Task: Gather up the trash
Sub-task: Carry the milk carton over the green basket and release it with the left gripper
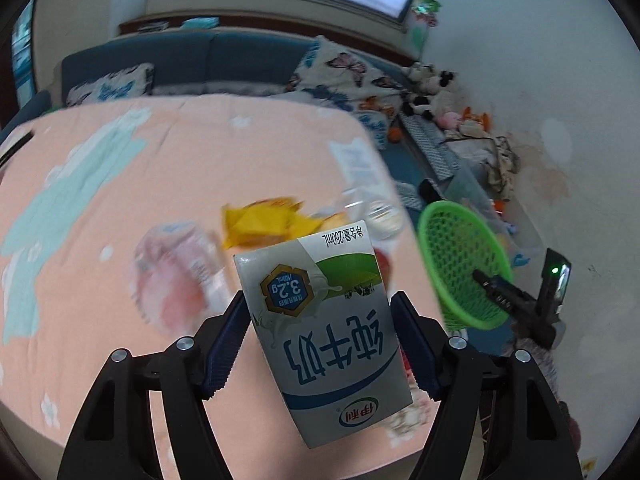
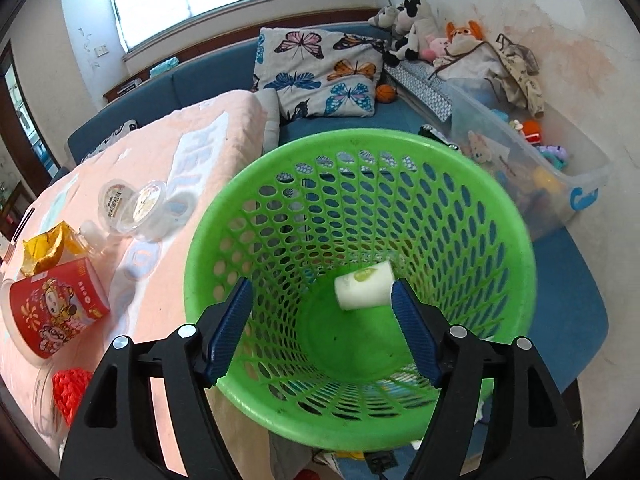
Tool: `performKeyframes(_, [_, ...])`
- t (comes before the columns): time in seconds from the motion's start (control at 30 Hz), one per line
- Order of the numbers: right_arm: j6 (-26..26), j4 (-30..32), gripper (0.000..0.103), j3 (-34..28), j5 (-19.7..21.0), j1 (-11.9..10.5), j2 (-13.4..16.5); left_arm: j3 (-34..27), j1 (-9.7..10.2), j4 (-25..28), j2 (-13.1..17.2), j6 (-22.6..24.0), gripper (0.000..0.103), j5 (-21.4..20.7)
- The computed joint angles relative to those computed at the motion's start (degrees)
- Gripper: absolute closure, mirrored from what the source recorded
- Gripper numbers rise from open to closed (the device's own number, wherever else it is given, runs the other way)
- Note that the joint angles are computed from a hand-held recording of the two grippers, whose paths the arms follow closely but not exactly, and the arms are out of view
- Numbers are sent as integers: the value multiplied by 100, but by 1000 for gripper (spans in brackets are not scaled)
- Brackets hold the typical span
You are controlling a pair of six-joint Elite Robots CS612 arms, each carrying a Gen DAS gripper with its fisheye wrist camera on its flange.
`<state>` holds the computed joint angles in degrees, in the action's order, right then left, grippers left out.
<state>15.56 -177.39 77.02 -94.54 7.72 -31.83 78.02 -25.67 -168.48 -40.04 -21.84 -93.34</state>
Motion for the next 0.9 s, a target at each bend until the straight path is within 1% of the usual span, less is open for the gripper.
performKeyframes(0.1, [-22, -202, 29, 193, -87, -5, -99, -406, -63, 152, 151, 273, 34, -290])
performKeyframes(0.17, [-1, -348, 29, 336, -121, -16, -168, -798, -122, 337, 325, 503, 34, -453])
performKeyframes(0.27, [46, -567, 27, 576, -149, -43, -280, -1344, -208, 665, 596, 648, 34, -736])
performKeyframes(0.37, [77, -721, 27, 782, -215, -67, -372, -1947, -326, 1066, 919, 814, 34, -930])
performKeyframes(0.43, [91, -816, 27, 894, -305, -72, -416, -2397, -393, 1457, 1168, 887, 34, -1120])
performKeyframes(0.47, [113, -878, 27, 967, -340, -83, -442, -2560, -422, 1594, 1263, 940, 34, -1148])
performKeyframes(0.6, [222, -983, 27, 1139, -339, -123, -492, -3196, -588, 2102, 1634, 1200, 33, -976])
performKeyframes(0.7, [270, -992, 27, 1197, -374, -130, -499, -3609, -648, 2444, 1881, 1305, 33, -1015])
performKeyframes(0.73, [270, -998, 27, 1212, -396, -131, -498, -3805, -679, 2584, 1998, 1321, 33, -968])
performKeyframes(0.9, [314, -1022, 27, 1263, -368, -141, -485, -4250, -721, 2882, 2263, 1355, 33, -1044])
